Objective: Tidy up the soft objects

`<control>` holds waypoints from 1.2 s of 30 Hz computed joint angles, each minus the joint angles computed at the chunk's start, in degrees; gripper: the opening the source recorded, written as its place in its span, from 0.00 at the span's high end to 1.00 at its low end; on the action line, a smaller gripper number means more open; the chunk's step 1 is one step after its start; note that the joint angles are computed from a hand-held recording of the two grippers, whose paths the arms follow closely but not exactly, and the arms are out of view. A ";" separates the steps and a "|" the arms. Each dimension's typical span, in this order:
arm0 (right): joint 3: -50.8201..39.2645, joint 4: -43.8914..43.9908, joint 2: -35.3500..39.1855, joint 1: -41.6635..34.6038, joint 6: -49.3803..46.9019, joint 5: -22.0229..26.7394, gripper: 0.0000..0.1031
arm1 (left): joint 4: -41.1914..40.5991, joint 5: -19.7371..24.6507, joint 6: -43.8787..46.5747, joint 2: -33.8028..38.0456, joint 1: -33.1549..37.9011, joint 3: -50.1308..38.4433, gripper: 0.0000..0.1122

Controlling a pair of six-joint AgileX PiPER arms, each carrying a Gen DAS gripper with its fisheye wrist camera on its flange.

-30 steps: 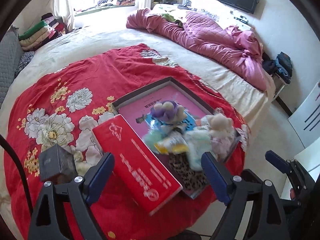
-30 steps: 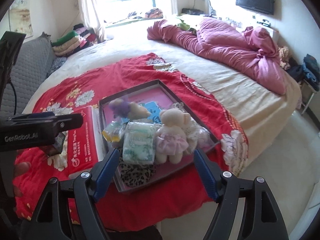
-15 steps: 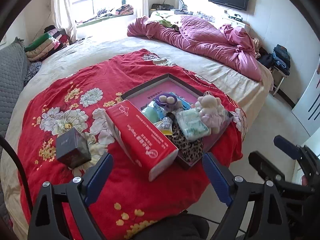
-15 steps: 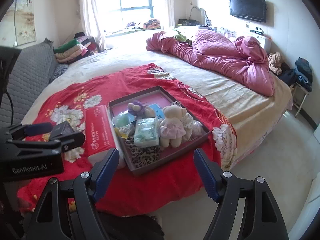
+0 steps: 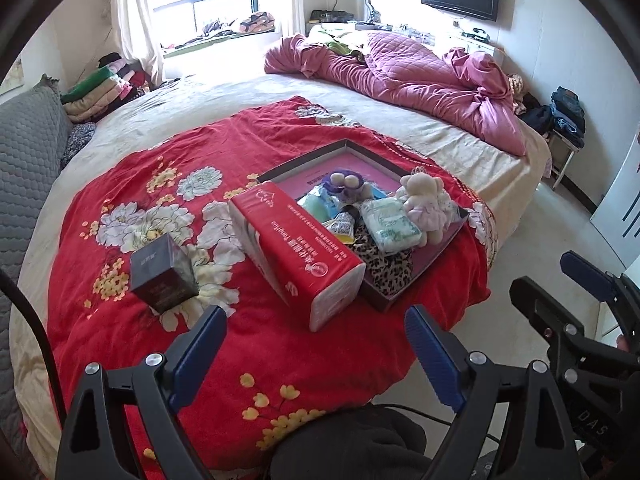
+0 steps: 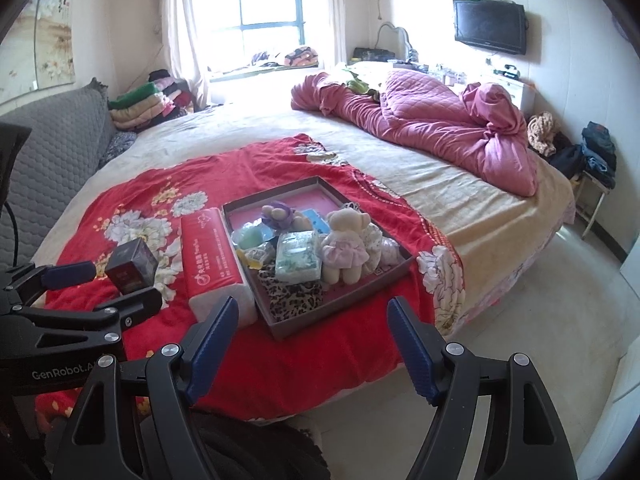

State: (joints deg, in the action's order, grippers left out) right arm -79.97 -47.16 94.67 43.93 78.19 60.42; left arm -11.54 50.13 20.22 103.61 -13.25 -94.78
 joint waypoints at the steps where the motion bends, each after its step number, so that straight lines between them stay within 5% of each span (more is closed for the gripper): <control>1: -0.06 0.07 -0.01 0.07 0.06 0.20 0.24 | 0.09 -0.17 -0.08 -0.21 0.11 0.30 0.19; 36: 1.71 2.15 -1.09 -0.60 0.58 -0.24 0.24 | 3.00 0.21 -2.39 -1.53 -0.73 2.14 0.19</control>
